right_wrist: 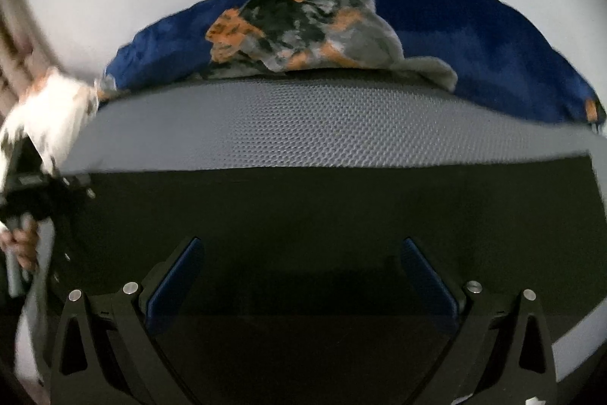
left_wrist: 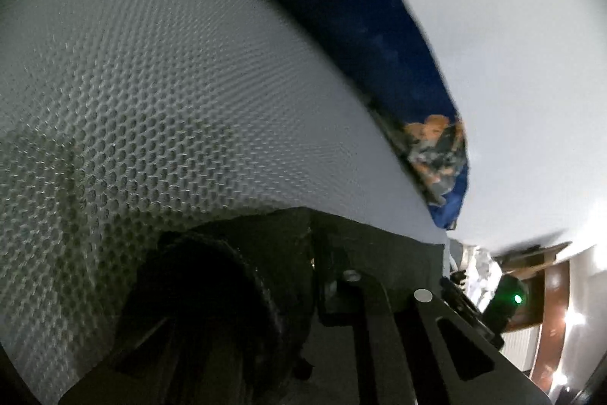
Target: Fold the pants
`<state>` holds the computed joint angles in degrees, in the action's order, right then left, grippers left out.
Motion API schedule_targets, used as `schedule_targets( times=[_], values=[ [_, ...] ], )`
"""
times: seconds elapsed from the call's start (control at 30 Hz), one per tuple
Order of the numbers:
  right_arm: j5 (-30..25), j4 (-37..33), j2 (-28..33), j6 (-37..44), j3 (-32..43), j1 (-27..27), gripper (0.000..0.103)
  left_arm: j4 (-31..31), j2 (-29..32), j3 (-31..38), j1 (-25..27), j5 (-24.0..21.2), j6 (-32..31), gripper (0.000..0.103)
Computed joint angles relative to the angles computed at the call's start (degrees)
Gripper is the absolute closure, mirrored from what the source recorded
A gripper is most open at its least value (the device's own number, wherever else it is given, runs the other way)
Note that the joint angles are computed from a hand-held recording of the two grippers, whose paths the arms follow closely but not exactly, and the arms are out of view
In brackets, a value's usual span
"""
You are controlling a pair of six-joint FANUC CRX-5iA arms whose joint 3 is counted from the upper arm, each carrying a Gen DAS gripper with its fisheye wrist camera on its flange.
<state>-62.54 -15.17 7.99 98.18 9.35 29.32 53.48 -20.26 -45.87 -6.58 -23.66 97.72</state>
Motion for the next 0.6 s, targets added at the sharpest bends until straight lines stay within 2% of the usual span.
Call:
schedule_targets(
  times=[0.07,0.13,0.3,0.37,0.47,0.6],
  values=[
    [-2.0,-0.4,2.0,3.7,2.7,-0.7,0.0,-2.0,-1.6,0.8,-0.9,0.7,1.5,0.095],
    [-5.7,-2.8,4.6,7.8,6.9,-2.2,0.0,-6.8,-2.2,2.9,-1.3,-0.2,5.1,0.095],
    [-13.3,-4.2,11.1,18.2,16.3,-3.2,0.0,-10.4,-4.6,4.7,-3.8,0.4,5.6,0.095],
    [-18.3,-5.4,14.2,22.7,21.1,-3.5,0.0,-11.6,-5.6,5.2,-4.7,0.5,5.8,0.096],
    [-23.2,-5.7,17.7,27.5,26.1,-3.2,0.0,-16.5,-8.0,6.1,-4.7,-1.2,8.5,0.096],
    [-28.9,-6.7,21.5,32.6,31.4,-3.4,0.011,-21.3,-10.6,7.0,-5.0,-3.3,10.5,0.095]
  ],
)
